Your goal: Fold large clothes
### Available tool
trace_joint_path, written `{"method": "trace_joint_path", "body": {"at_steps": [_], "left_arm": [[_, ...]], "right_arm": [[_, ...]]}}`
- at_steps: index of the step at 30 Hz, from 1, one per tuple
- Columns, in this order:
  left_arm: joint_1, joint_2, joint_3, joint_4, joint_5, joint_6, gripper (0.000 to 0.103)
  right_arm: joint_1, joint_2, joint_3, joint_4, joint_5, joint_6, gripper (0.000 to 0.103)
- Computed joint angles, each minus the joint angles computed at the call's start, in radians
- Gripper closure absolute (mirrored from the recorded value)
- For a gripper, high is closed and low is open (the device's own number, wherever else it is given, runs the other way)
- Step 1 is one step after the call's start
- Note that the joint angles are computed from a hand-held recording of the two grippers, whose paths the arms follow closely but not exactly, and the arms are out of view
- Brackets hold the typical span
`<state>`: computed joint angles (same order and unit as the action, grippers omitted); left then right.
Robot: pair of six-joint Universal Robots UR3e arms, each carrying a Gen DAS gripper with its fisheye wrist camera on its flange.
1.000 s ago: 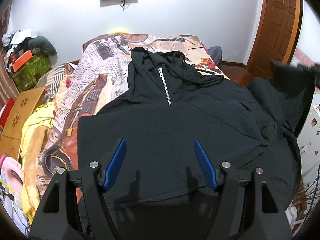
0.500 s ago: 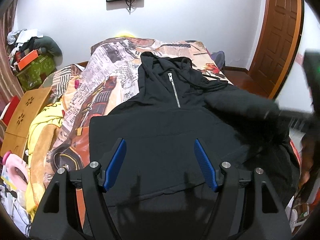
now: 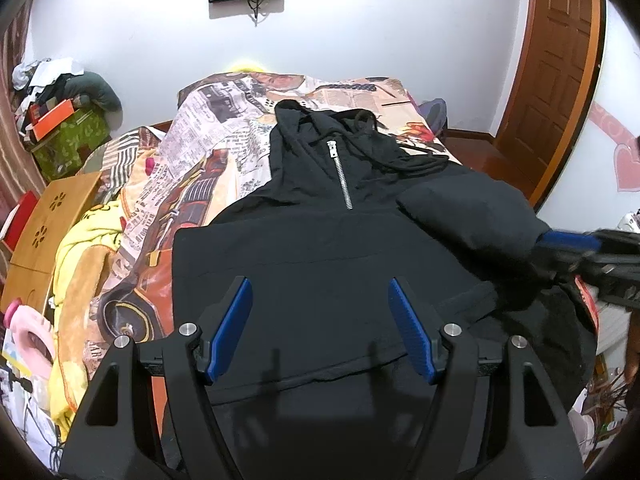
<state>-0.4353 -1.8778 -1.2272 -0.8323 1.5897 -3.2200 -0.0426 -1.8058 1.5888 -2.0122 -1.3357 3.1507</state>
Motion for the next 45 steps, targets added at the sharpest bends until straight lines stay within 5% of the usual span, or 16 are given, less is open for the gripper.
{"method": "trace_joint_path", "body": {"at_steps": [5,10,14,23,34,37,39,45], "left_arm": [[-0.031,-0.042,0.072,-0.022,0.011,0.0,0.034],[-0.068,-0.09,0.135,-0.019,0.061,-0.013,0.034],[-0.08,-0.131,0.192,-0.039,0.06,-0.02,0.034],[-0.091,-0.195,0.256,-0.086,0.056,-0.02,0.034],[-0.054,-0.196,0.234,-0.084,0.038,-0.027,0.034],[-0.04,-0.183,0.211,-0.075,0.032,-0.024,0.034],[-0.031,-0.168,0.187,-0.062,0.031,-0.02,0.034],[0.001,-0.105,0.1,-0.017,0.013,-0.018,0.034]], "right_arm": [[-0.14,-0.14,0.07,-0.007,0.022,0.024,0.056],[-0.43,-0.265,0.141,0.124,0.226,0.019,0.055],[-0.564,-0.287,0.191,0.195,0.285,0.024,0.055],[-0.648,-0.216,0.331,0.174,0.381,0.108,0.055],[-0.623,-0.086,0.406,-0.049,0.461,0.269,0.053],[-0.614,-0.106,0.408,-0.075,0.43,0.288,0.064],[-0.582,-0.106,0.386,-0.113,0.382,0.317,0.084],[-0.507,-0.104,0.27,-0.178,0.391,0.313,0.092]]}}
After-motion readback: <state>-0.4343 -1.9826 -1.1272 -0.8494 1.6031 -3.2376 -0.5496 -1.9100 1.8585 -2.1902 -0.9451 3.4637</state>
